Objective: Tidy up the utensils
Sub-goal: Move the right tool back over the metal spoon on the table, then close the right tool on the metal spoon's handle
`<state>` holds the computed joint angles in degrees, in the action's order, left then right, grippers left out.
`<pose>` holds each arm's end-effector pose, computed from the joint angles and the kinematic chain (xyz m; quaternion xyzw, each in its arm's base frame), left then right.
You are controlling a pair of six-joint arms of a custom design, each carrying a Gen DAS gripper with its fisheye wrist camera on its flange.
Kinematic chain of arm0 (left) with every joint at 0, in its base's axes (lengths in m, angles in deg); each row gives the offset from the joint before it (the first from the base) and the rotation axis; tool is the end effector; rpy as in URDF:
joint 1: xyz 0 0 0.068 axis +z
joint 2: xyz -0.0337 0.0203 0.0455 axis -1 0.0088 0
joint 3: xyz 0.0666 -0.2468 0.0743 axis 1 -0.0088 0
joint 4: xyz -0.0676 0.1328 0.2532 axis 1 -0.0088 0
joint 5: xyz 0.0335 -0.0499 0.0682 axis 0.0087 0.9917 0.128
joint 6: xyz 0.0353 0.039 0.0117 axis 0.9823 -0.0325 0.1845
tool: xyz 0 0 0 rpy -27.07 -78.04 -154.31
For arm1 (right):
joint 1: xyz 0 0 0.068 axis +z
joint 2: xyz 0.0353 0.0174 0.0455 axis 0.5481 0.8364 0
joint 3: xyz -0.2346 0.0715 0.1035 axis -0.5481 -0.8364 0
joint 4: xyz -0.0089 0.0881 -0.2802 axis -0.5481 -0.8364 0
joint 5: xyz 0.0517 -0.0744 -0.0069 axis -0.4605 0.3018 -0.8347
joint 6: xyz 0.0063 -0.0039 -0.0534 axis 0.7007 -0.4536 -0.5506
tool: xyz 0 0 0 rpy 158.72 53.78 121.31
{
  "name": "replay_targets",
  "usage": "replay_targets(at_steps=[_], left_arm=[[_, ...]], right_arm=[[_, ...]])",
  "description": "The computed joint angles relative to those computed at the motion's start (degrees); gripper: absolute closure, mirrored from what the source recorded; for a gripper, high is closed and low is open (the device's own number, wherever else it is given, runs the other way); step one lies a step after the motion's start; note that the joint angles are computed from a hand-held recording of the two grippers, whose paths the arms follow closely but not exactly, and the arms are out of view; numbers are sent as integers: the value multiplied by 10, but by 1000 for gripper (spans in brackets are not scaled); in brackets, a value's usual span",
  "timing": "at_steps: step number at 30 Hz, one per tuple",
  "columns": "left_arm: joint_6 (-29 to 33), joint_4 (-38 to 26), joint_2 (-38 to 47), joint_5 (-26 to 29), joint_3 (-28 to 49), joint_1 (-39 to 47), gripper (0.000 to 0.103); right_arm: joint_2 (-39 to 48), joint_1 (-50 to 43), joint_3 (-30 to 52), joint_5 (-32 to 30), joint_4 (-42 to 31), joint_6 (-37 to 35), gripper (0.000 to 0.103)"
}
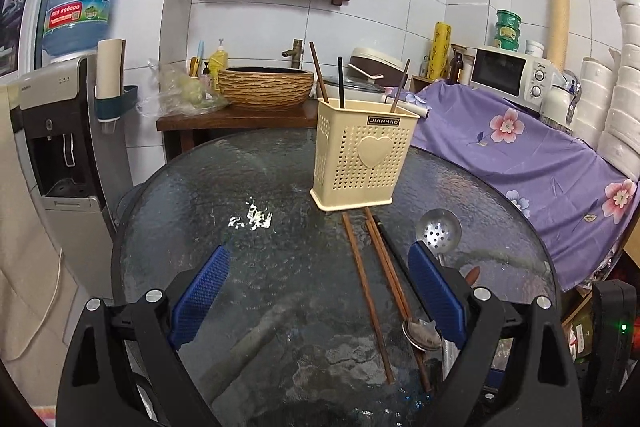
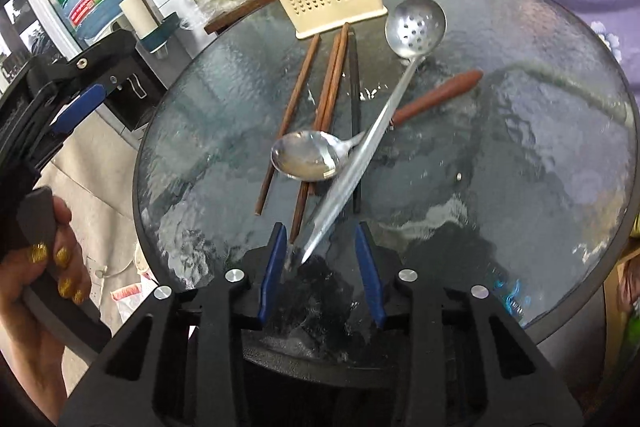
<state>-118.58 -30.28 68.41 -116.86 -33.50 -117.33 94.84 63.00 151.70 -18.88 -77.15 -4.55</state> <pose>0.2779 -0.1223 0.1298 -0.1690 0.8353 0.0354 0.5219 0.3508 0.2141 0.0528 -0.2105 0.9145 0.2534 0.2348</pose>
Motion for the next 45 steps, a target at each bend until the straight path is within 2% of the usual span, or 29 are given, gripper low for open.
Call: replay_targets(at_steps=[6, 9, 18, 30, 42, 44, 45], left_arm=[[-6, 3, 12, -4, 1, -7, 14], [-6, 5, 13, -1, 1, -5, 14], [-3, 5, 20, 6, 3, -6, 14], [-14, 6, 42, 12, 12, -18, 14], [-37, 2, 57, 22, 16, -22, 15], [-39, 2, 58, 23, 16, -23, 15], [-39, 2, 59, 23, 17, -23, 15]], right_arm=[[2, 3, 2, -15, 5, 27, 74], [4, 8, -1, -16, 10, 38, 85], [-2, -7, -16, -29, 29, 60, 92], [6, -26, -17, -46, 35, 77, 92], [7, -48, -32, -99, 68, 116, 91], [7, -48, -32, -104, 70, 117, 85], [7, -47, -35, -104, 76, 121, 75]])
